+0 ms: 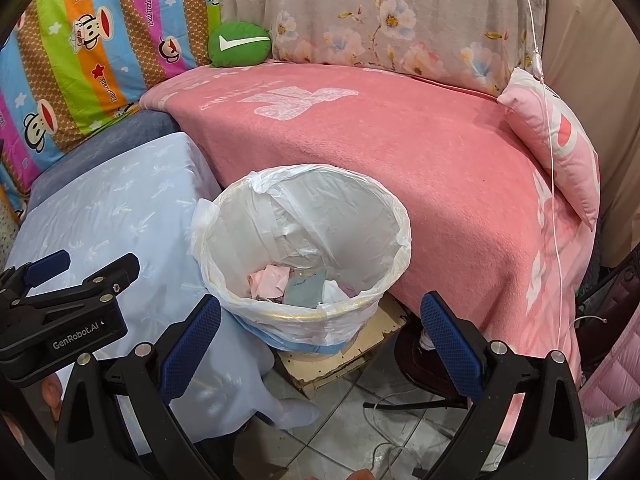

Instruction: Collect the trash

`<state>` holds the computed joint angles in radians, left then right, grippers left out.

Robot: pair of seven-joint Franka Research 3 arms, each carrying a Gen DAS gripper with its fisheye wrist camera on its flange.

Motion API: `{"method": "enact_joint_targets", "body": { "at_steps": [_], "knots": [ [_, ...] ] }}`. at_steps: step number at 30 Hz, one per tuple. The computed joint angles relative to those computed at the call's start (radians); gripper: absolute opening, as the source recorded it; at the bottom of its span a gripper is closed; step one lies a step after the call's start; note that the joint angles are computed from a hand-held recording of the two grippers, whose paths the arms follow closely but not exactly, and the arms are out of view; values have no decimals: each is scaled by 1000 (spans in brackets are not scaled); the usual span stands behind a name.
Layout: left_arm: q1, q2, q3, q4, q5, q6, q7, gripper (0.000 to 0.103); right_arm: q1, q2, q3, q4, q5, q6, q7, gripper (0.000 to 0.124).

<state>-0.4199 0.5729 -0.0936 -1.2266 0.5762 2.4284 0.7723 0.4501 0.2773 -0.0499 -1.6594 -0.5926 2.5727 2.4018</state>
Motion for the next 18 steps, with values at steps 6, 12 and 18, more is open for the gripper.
{"method": "enact_joint_targets", "body": {
  "at_steps": [6, 12, 18],
  "knots": [
    [-13, 4, 4, 6, 16, -7, -7, 94, -1, -4, -2, -7, 1, 2, 3, 97],
    [-24, 14, 10, 28, 23, -37, -24, 94, -5, -14, 0, -23, -5, 5, 11, 97],
    [-28, 20, 10, 41, 26, -54, -29, 94, -9, -16, 3, -26, -5, 6, 10, 97]
  ]
}}
